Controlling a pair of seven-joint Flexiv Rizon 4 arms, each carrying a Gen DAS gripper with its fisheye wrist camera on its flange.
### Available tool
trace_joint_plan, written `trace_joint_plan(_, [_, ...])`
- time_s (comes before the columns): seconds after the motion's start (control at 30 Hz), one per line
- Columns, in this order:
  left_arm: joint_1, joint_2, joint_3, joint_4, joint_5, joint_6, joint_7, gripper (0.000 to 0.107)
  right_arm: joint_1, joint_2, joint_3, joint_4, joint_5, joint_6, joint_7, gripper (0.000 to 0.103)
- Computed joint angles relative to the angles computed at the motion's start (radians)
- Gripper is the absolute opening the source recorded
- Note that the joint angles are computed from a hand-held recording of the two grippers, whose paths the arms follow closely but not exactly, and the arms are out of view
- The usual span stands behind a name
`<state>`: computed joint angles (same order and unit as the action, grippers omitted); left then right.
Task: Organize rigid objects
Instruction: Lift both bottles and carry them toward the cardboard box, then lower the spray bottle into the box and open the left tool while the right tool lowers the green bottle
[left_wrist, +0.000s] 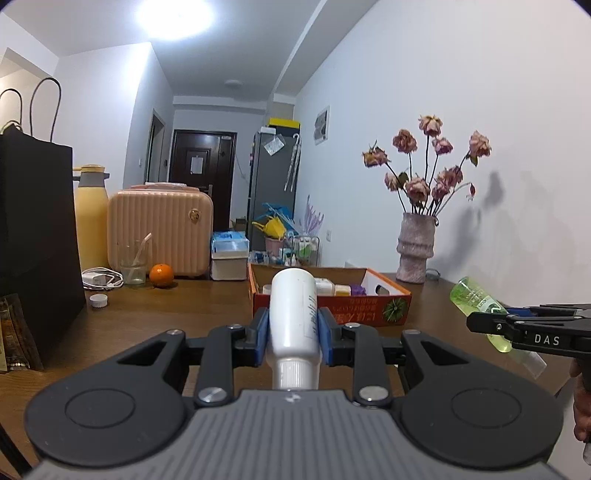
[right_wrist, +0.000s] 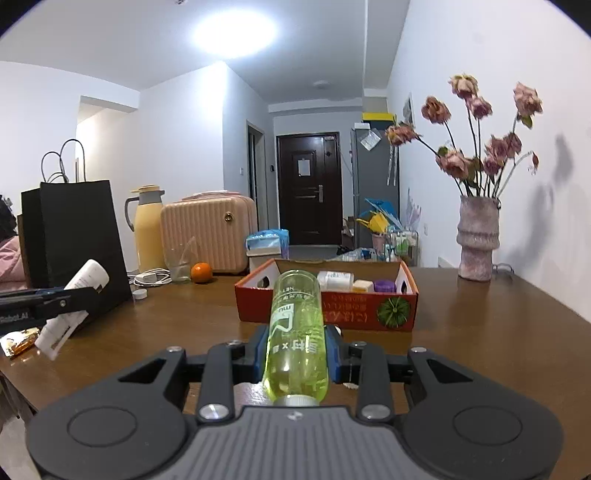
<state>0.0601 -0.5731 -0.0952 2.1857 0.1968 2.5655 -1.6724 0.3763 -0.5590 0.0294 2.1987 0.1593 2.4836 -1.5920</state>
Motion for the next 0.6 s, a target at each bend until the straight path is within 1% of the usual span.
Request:
trace_joint_plan(0.1, [0.011, -0.002, -0.004, -0.006, 0.013, 0.001, -0.011, 0.028, 0.015, 0.005, -0.008, -0.01, 0.011, -0.01, -0.02, 0.03])
trace_joint_plan(0.23, [0.022, -0.016, -0.009, -0.035, 0.02, -0.032, -0.017, 0.028, 0.003, -0.008, -0.012, -0.044, -0.011, -0.047, -0.017, 0.03])
trace_joint_plan(0.37, [0.042, -0.039, -0.026, -0.103, 0.03, -0.102, -0.021, 0.028, -0.017, -0.031, -0.02, -0.091, -0.044, -0.091, 0.0, 0.03])
trace_joint_plan(0.47, [0.055, -0.06, -0.042, -0.173, 0.034, -0.163, -0.016, 0.028, -0.05, -0.052, -0.021, -0.139, -0.09, -0.128, 0.028, 0.03])
trace_joint_plan(0.6, [0.094, -0.106, -0.097, -0.322, 0.08, -0.283, -0.007, 0.028, -0.134, -0.087, -0.003, -0.235, -0.211, -0.199, 0.108, 0.03])
